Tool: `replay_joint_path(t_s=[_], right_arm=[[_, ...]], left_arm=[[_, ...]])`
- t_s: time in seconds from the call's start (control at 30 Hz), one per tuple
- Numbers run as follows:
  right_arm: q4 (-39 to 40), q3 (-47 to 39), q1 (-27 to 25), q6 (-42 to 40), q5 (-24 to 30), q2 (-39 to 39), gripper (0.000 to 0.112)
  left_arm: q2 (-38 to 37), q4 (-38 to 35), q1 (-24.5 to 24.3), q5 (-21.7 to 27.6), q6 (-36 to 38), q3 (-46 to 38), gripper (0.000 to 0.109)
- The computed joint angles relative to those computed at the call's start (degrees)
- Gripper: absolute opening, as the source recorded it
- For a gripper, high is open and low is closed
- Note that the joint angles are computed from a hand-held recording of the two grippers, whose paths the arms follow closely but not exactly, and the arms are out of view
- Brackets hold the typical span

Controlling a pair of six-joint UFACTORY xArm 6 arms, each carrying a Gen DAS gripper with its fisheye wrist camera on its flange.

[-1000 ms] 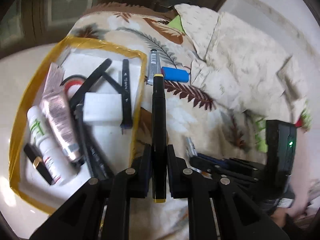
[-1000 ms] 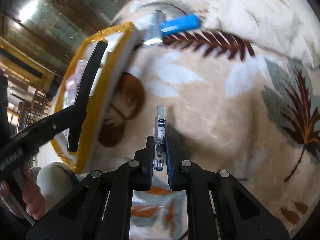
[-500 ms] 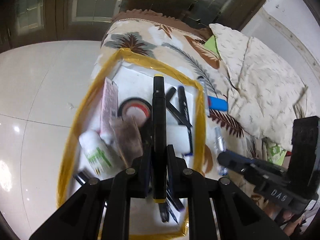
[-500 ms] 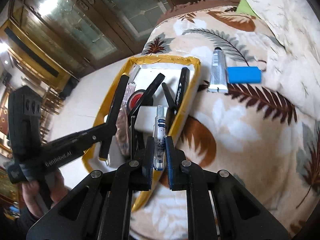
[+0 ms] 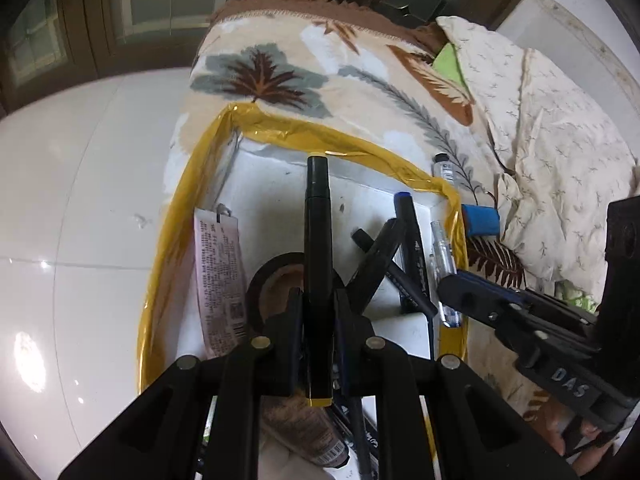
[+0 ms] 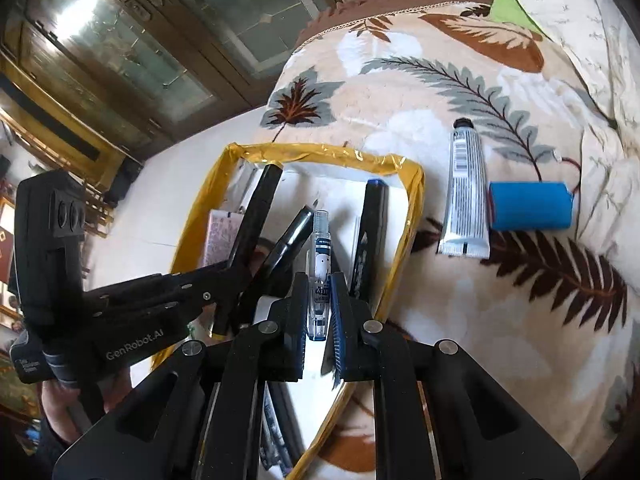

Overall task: Organize objects
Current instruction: 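Carry the black marker and clear pen into the tray and open both grippers, then grasp the blue battery with the right gripper while the left gripper grasps the silver tube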

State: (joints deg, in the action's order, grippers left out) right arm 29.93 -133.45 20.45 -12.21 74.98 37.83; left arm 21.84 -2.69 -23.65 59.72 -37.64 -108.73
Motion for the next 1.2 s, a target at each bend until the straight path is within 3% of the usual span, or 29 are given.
replay_joint_path(t_s=[0.13,0.3,0.5,0.57,0.63,0.7,0.77,0.9,1.03,1.2], right_arm=[[-0.70,-6.68,0.15,2.49,3.04,4.41,0.011],[-1.79,-6.35,0.81,2.95,2.76,4.83,0.011],[0.30,-7.02,0.04,3.21,4.36,5.30,0.013],[1.92,-4.86,-0.55,2.43,3.99,3.82,0.026],[4.10,1.95,-1.40,0.73,1.27,-0.75,0.042],[6.58,7.65,-2.56,-1.39,-0.59,-4.77,0.043],[7.46,13.38,-3.90,-3.45,-2.58,-9.13,0.043],[7.49,20.32,-6.88,-7.23,-4.31,-13.94,0.043],[8.03,21.88,-10.18,-8.63,-3.92,-14.09,0.043],[6.67,15.34,-11.55,-8.24,-3.32,-8.97,0.043]], left_arm=[[1.89,1.52,-0.22,2.74,0.32,-3.07,0.013],[1.42,1.66,-0.04,2.78,-0.39,-2.36,0.013],[-3.45,-2.39,0.46,-4.40,-2.60,5.58,0.015],[-4.54,-0.86,-0.36,-5.40,-4.68,6.39,0.016],[-5.36,2.92,-2.13,-6.19,-6.00,6.07,0.023],[-5.60,6.84,-4.02,-6.63,-7.48,5.19,0.050],[-5.36,9.20,-6.13,-7.75,-8.63,4.21,0.066],[-2.11,9.99,-9.87,-6.71,-7.93,-0.31,0.066],[-1.03,10.24,-11.89,-7.13,-10.88,0.11,0.066],[-2.22,10.22,-12.42,-11.48,-14.38,3.81,0.066]])
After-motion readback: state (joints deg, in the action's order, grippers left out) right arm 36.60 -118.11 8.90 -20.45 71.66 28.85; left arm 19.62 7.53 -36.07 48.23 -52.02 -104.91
